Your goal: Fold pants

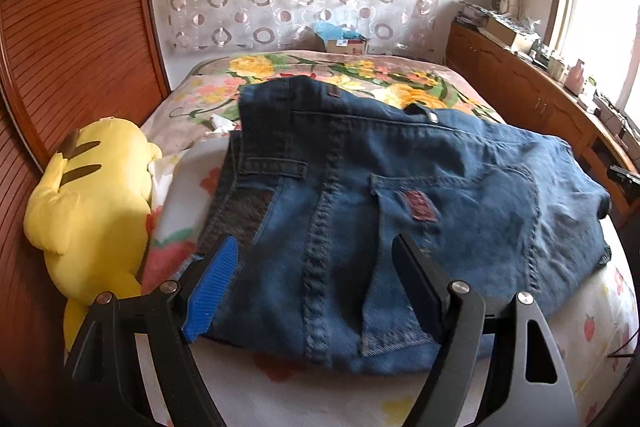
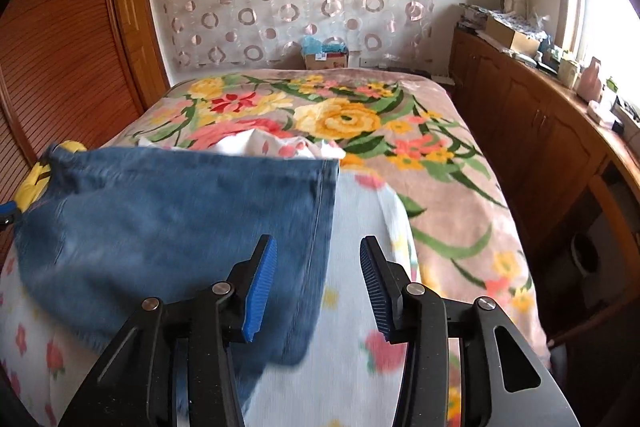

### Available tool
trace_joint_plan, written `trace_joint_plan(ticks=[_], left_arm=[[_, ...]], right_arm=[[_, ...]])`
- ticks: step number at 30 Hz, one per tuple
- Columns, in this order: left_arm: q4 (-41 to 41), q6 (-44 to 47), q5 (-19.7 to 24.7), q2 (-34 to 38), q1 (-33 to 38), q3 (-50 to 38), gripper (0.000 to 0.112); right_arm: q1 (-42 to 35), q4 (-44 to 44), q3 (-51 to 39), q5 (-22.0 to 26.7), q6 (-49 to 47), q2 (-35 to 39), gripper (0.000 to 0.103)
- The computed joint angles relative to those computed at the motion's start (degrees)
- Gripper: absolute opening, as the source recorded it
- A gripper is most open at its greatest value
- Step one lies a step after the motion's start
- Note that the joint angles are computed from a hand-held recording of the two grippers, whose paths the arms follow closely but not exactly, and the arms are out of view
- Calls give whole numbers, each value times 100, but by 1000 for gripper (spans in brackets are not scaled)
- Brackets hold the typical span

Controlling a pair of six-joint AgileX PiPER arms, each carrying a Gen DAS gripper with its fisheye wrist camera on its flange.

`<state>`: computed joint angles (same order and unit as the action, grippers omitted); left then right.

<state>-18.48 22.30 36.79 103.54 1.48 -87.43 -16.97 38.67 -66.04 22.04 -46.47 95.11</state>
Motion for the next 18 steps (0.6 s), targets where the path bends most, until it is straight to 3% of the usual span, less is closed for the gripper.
trace_joint_plan(ticks=[6,10,17,18], left_arm=[[-218,216,-35,-375,-111,456,80],[-231,233,-63,-483,-203,672,80],[-169,120,-139,-614,-116,923,80],[-176,117,-142,-636,-91,946,80]], right_arm=[[-265,264,446,266,-355,-282,46],[-287,151,386,479,-356,-96,46],[-7,-219,-462,593,-74,550,45],[5,-12,-411,523,-292,532,33]])
